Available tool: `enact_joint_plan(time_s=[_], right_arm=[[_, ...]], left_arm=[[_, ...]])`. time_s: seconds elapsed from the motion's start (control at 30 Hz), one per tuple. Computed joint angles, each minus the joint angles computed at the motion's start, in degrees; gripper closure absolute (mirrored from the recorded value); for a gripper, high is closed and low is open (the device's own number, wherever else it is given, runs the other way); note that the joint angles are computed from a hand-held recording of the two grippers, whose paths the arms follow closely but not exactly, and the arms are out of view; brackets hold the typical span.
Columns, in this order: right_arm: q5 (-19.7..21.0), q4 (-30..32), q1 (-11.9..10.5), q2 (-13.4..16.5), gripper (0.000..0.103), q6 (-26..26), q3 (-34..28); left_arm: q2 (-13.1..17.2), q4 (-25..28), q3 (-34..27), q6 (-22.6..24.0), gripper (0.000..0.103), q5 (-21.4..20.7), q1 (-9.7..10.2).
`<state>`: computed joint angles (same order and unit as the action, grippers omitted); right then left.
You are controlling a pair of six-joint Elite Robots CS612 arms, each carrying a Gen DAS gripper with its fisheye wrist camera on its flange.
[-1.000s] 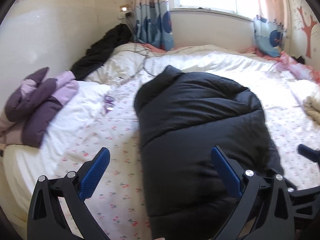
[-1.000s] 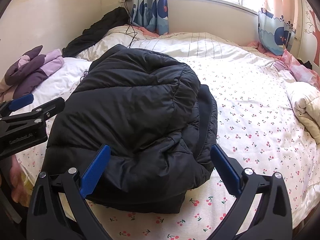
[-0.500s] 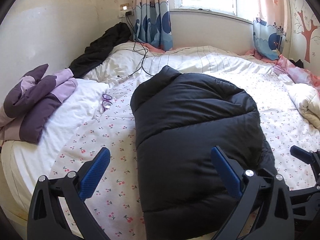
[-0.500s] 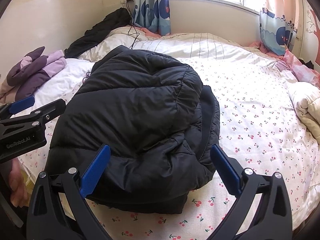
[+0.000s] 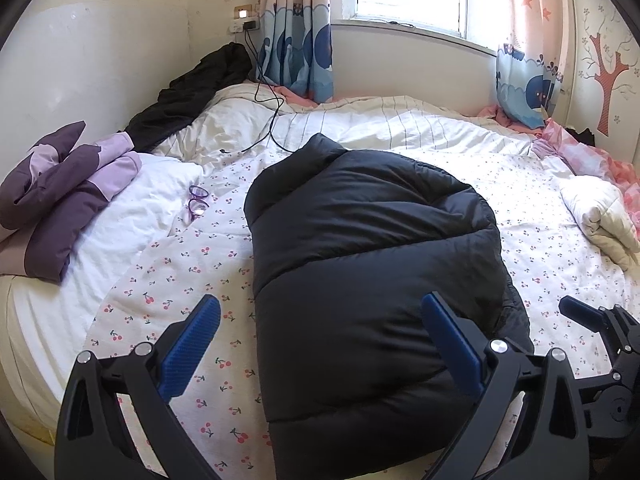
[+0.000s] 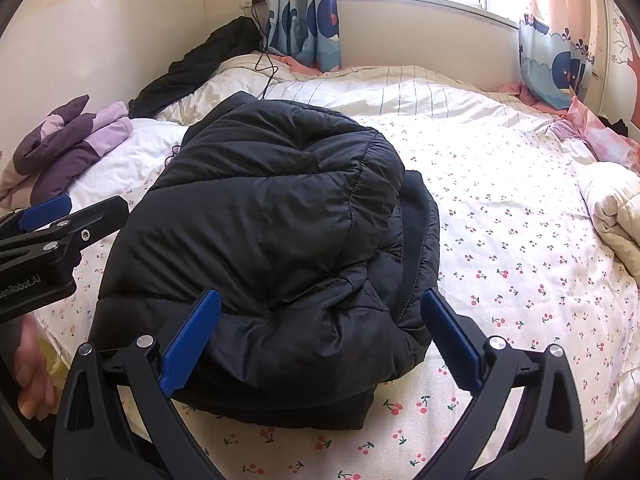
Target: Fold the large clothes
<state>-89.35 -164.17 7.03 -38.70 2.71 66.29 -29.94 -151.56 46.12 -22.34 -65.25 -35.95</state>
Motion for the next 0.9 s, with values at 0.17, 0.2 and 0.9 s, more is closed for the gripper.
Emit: enact_joint_plan(time_s=[0.17,0.2,0.9], right_arm=[[0.1,0.1,0.0,0.1,0.006,0.0,-0.1],[0.1,0.1,0.0,0.1,0.006,0.0,-0.1],[0.4,0.3,0.0,0.3,0.006,0.4,-0.2]], left_arm=[[-0.2,-0.3,0.4,-0.1,0.007,-0.5,0.04],[-0.2,-0.3,0.4,-0.2,0.007,-0.5,0.04],[-0.1,1.2,-0.1,-0.3,0.007,0.2,-0.07]])
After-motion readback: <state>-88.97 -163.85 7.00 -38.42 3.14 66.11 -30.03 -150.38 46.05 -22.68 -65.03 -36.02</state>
